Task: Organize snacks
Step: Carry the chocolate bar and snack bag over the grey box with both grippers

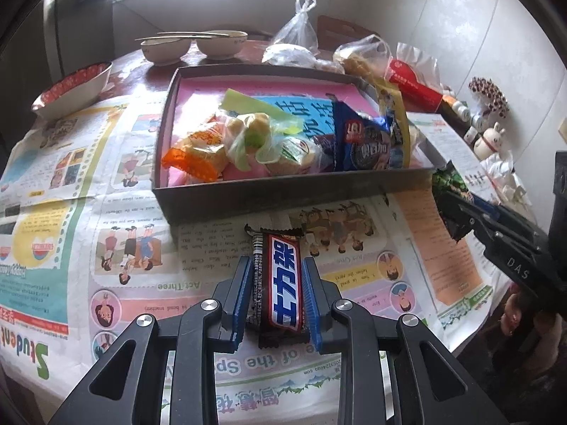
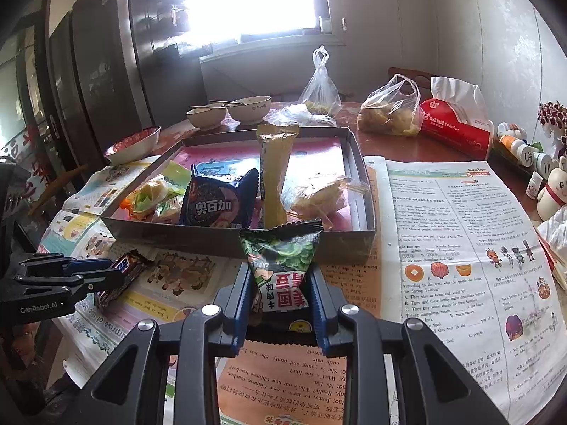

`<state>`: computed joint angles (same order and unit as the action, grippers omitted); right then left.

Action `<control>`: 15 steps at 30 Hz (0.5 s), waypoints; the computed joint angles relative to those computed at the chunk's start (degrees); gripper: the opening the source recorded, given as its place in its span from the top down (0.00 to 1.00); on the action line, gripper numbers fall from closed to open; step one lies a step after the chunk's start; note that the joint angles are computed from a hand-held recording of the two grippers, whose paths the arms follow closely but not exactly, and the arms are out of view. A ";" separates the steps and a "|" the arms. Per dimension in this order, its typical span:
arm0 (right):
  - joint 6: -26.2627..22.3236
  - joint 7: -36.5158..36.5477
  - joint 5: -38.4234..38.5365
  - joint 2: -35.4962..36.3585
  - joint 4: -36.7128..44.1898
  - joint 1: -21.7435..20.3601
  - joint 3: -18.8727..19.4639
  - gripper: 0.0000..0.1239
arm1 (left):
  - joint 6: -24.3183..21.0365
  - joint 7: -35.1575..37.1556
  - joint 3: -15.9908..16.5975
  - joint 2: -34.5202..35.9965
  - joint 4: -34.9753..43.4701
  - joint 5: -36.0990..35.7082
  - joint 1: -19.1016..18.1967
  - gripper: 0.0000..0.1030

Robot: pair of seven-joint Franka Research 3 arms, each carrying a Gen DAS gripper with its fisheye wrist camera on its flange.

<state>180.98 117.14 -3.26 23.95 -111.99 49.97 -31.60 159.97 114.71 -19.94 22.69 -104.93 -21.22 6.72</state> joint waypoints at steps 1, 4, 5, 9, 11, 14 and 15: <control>0.10 -0.03 0.03 -0.09 -0.04 -0.03 0.02 0.75 | 0.50 0.56 -0.52 -0.19 -0.17 -0.79 0.51 0.72; 0.37 0.09 0.16 -0.19 -0.12 0.63 -0.74 0.75 | 1.88 2.66 -2.13 -1.22 -0.62 -3.67 2.04 0.72; 0.49 0.11 0.25 -0.22 -0.12 0.81 -0.96 0.75 | 2.20 3.68 -2.70 -1.60 -0.67 -4.77 2.54 0.72; 0.84 0.06 0.60 -0.32 -0.09 1.90 -2.25 0.75 | 3.04 6.42 -3.43 -2.21 0.27 -8.01 3.02 0.72; 1.07 -0.01 0.81 -0.29 -0.05 2.86 -3.41 0.75 | 3.21 6.65 -3.08 -1.99 1.30 -8.47 2.54 0.72; 1.19 -0.25 1.35 -0.03 0.26 3.98 -4.93 0.75 | 3.40 6.97 -2.94 -1.19 3.25 -8.73 1.94 0.72; 1.23 -0.37 1.59 0.05 0.38 4.14 -5.21 0.75 | 3.72 6.74 -2.70 -0.78 3.97 -8.32 1.50 0.72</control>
<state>182.20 116.77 -1.67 24.00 -111.61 54.11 -36.81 163.68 121.45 -22.64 21.92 -100.96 -29.54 8.21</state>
